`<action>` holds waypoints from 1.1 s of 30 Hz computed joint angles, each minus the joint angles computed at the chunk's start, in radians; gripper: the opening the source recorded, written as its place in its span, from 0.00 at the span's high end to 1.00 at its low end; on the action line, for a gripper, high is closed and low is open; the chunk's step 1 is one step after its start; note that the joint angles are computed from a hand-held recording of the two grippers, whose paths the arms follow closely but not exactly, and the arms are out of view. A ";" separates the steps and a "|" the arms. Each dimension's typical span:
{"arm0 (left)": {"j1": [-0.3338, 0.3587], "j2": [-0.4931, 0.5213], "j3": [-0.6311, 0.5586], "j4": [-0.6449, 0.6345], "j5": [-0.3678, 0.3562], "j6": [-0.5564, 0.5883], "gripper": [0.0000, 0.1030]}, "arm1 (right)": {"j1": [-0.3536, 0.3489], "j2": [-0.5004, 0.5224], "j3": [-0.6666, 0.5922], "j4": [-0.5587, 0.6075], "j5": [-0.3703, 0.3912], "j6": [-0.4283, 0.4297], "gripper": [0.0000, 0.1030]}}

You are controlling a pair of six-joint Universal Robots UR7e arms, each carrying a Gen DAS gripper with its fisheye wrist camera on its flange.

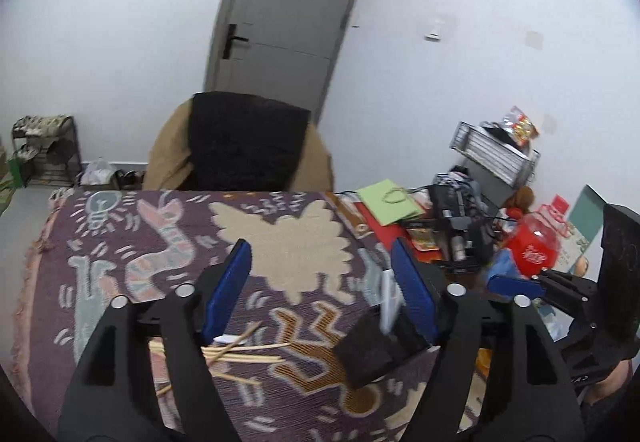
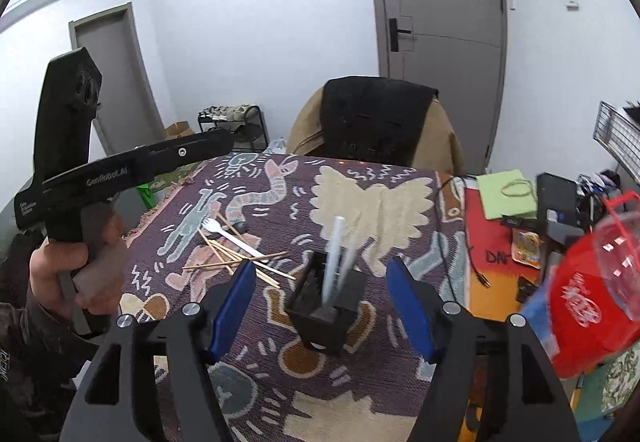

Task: Organize utensils
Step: 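Carry both spoons into the black mesh holder and open both tools, then move both tools back to the pile and grasp wooden chopsticks with each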

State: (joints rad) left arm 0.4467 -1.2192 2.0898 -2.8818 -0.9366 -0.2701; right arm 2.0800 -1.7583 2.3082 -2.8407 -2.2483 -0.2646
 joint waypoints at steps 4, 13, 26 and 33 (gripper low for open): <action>0.022 -0.060 0.028 0.042 0.023 -0.016 0.20 | 0.013 0.061 -0.008 -0.036 0.007 -0.015 0.32; 0.069 -0.189 0.103 0.141 0.046 -0.066 0.05 | 0.045 0.205 -0.041 -0.108 0.008 -0.062 0.12; 0.156 -0.313 0.207 0.207 -0.011 -0.112 0.06 | 0.056 0.348 -0.052 -0.141 0.005 -0.065 0.10; 0.203 -0.331 0.237 0.224 -0.069 -0.063 0.14 | 0.044 0.405 -0.035 -0.159 0.024 -0.038 0.30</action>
State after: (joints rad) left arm 0.6500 -1.5505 2.3267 -2.6578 -1.0052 -0.3329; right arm 2.1240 -1.3534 2.2728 -2.9997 -2.2247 -0.3029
